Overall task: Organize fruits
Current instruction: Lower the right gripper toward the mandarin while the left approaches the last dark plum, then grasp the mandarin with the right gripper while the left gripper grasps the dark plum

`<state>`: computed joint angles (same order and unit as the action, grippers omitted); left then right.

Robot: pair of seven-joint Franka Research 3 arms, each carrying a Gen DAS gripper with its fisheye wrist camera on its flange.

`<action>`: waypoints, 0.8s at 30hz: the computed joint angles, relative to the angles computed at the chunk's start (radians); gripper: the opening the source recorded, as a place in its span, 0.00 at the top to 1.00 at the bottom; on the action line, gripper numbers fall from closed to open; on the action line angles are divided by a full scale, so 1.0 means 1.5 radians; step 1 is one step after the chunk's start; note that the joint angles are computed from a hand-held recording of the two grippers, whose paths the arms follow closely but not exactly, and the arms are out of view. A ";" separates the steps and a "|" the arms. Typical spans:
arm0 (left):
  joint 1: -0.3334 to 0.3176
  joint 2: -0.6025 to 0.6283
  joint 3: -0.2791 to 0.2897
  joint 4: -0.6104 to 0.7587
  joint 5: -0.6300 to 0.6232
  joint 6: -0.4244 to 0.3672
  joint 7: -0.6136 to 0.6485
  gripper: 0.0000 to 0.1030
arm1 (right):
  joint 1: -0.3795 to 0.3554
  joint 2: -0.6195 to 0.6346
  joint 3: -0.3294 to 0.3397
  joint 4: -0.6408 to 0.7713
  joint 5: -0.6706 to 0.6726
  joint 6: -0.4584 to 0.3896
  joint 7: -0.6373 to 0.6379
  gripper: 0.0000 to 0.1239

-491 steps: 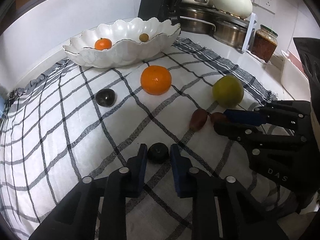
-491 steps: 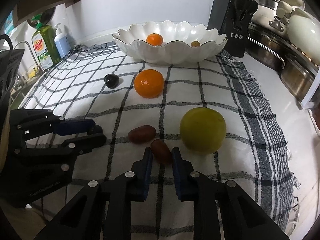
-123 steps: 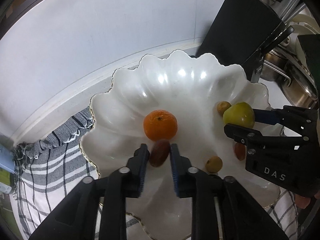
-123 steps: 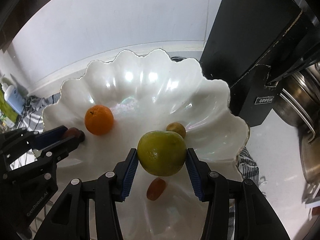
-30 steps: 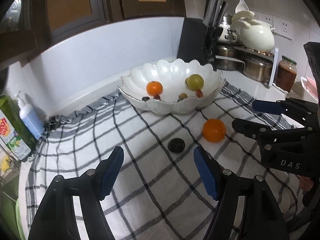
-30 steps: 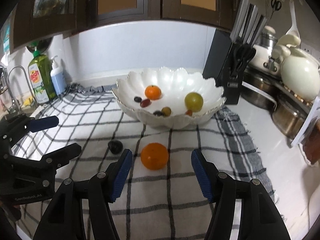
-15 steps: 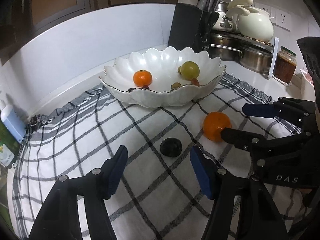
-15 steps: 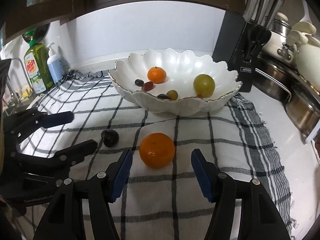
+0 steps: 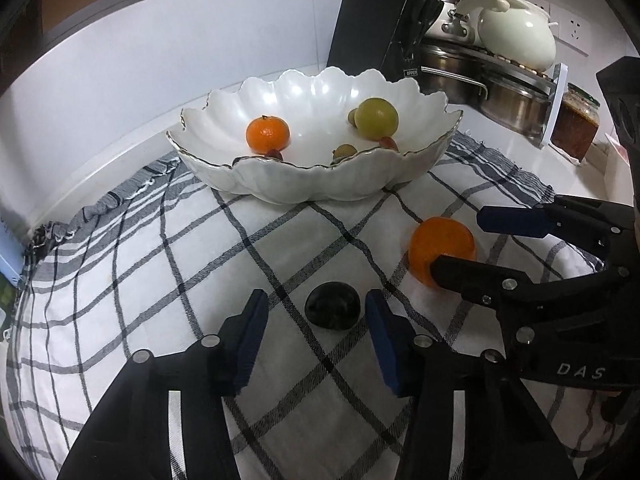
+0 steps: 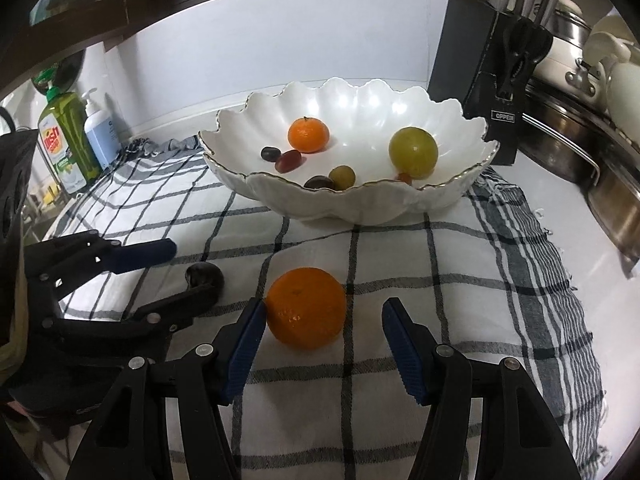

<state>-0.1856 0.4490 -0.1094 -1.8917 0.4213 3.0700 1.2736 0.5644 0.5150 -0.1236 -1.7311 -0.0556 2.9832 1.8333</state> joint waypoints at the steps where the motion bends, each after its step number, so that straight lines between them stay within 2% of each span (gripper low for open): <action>1: 0.007 0.003 -0.008 0.004 -0.005 -0.004 0.005 0.56 | -0.003 0.002 0.003 0.002 0.001 0.000 -0.003 0.50; 8: 0.058 0.018 -0.073 0.017 -0.060 -0.026 0.058 0.65 | -0.045 0.013 0.054 0.020 0.046 -0.016 -0.046 0.53; 11: 0.069 0.023 -0.093 0.022 -0.083 -0.036 0.084 0.72 | -0.074 0.015 0.092 0.024 0.080 -0.020 -0.087 0.63; 13: 0.054 0.020 -0.076 0.021 -0.081 -0.035 0.080 0.72 | -0.055 0.016 0.072 0.024 0.075 -0.018 -0.083 0.64; 17: 0.064 0.019 -0.089 0.019 -0.104 -0.038 0.092 0.72 | -0.045 0.016 0.061 0.024 0.076 -0.017 -0.081 0.65; 24: 0.031 -0.013 -0.051 -0.008 -0.094 -0.028 0.050 0.72 | -0.025 0.001 0.038 0.001 0.069 0.003 -0.062 0.66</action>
